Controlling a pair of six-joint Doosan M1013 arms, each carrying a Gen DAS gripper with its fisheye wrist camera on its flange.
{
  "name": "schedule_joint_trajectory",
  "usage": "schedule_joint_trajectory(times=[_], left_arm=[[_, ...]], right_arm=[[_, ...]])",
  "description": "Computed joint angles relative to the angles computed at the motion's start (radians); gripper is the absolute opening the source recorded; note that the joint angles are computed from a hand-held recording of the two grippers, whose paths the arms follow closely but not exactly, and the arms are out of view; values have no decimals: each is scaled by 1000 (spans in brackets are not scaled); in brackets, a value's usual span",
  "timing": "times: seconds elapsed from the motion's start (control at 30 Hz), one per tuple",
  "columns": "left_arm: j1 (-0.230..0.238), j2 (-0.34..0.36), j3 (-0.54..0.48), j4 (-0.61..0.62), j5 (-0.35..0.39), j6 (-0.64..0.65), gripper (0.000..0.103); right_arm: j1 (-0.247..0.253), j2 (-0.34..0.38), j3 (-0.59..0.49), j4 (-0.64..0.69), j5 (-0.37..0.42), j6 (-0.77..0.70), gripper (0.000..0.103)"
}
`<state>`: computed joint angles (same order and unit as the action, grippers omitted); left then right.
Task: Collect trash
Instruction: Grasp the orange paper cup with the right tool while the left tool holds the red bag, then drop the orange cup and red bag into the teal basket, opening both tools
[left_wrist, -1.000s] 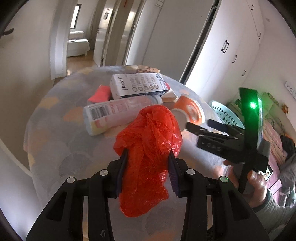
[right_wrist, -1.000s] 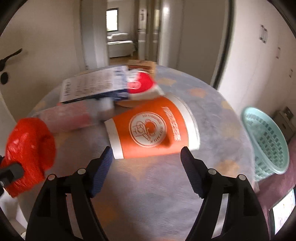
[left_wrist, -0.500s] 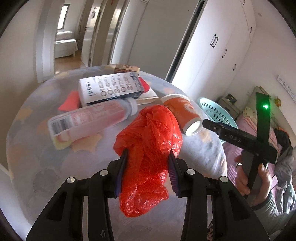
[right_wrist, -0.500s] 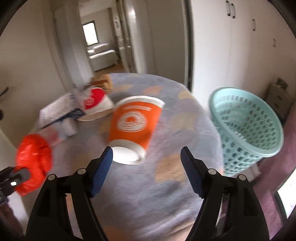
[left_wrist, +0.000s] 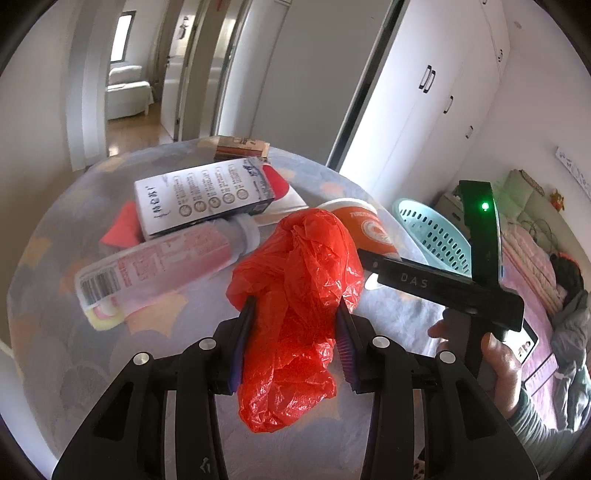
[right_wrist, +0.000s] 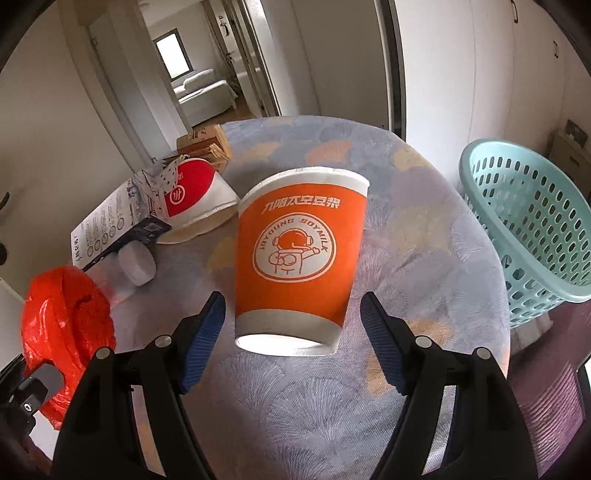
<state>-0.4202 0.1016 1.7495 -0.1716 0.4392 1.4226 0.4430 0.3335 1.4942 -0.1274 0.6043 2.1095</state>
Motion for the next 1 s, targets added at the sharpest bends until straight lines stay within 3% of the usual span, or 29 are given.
schedule_joint_trajectory(times=[0.03,0.13,0.67,1.0], left_arm=[[-1,3,-4,0,3,2,39],[-5,13,-19,-7,13,12,39],[-67,143,-218,-74,55,139,39],[-115,272,-413,-132,112,210,39]], right_arm=[[-1,1,-2,4,1,-6,59],[-10,-3,0,33,0,-33,59],[-87,-102,72,-160,-86,177,58],[-171,-157,110,-395,-93,435,58]])
